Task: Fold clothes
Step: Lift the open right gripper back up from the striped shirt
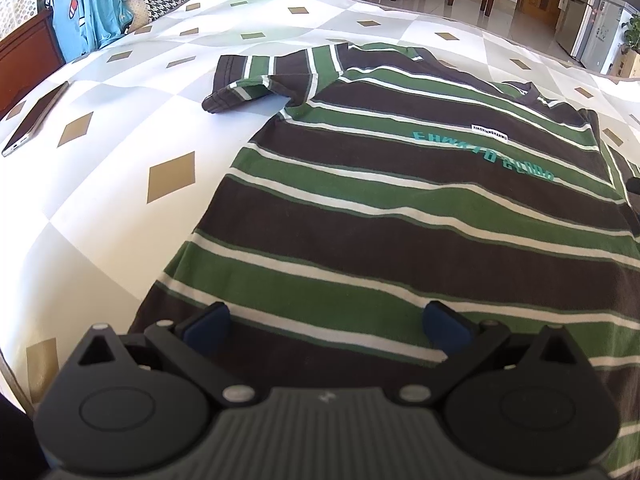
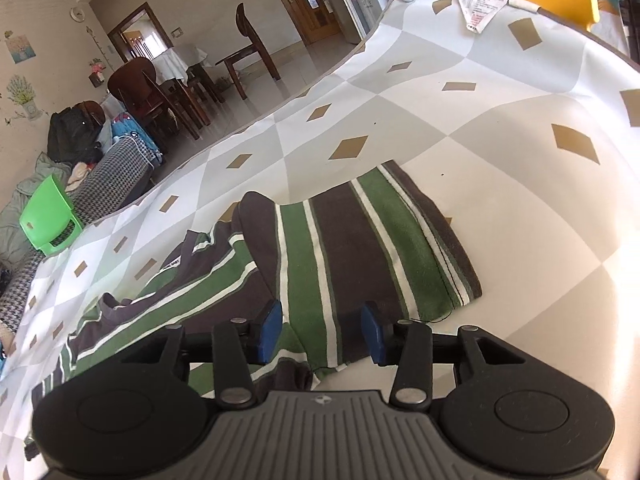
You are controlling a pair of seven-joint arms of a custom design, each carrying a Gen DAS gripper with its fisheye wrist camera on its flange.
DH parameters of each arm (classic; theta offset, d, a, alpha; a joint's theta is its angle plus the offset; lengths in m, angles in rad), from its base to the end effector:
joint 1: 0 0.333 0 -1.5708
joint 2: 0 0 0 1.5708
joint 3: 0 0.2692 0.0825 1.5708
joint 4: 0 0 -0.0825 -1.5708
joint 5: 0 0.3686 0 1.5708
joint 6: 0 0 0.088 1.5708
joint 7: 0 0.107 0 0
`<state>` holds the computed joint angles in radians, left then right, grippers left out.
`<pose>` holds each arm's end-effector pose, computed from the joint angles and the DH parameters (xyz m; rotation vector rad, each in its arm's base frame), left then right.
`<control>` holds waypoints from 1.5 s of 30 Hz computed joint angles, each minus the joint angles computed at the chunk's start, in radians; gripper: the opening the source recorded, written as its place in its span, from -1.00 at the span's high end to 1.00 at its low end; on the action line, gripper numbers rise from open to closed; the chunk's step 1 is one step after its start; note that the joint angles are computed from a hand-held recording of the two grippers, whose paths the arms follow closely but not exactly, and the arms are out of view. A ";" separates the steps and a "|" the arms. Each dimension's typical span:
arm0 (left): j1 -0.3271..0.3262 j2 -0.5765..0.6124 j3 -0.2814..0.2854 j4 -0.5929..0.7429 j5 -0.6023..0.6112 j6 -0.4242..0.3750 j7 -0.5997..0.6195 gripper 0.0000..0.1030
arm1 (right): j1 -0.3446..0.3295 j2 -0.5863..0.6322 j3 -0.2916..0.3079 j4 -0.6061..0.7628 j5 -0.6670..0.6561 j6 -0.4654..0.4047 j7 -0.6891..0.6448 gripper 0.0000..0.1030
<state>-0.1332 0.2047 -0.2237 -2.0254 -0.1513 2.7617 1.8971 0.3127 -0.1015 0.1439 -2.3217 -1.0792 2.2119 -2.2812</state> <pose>0.5725 -0.2018 0.3739 -1.3730 2.4267 -0.6815 0.4580 0.1925 0.3581 -0.3571 2.4495 -0.9077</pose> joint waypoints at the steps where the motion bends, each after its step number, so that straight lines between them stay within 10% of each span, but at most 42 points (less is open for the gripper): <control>1: 0.001 0.002 -0.001 0.001 -0.002 0.002 0.004 -1.00 | 0.003 0.005 0.002 0.011 0.018 -0.015 -0.023 0.18; 18: 0.011 0.002 -0.020 -0.021 -0.043 0.055 0.070 -1.00 | 0.051 0.061 0.013 0.082 0.018 0.187 -0.241 -0.02; 36: 0.025 -0.006 -0.008 0.009 -0.091 -0.046 0.151 -1.00 | 0.150 0.145 -0.001 0.185 0.148 -0.047 -0.567 -0.13; 45: 0.016 0.035 0.035 0.077 -0.004 -0.092 0.029 -1.00 | 0.155 0.097 0.016 0.178 0.181 0.027 -0.630 -0.11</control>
<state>-0.1170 0.2392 -0.1892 -1.9486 -0.1550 2.6702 1.9257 0.4675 -0.0041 0.1602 -2.1432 -0.8980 2.2393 -2.9110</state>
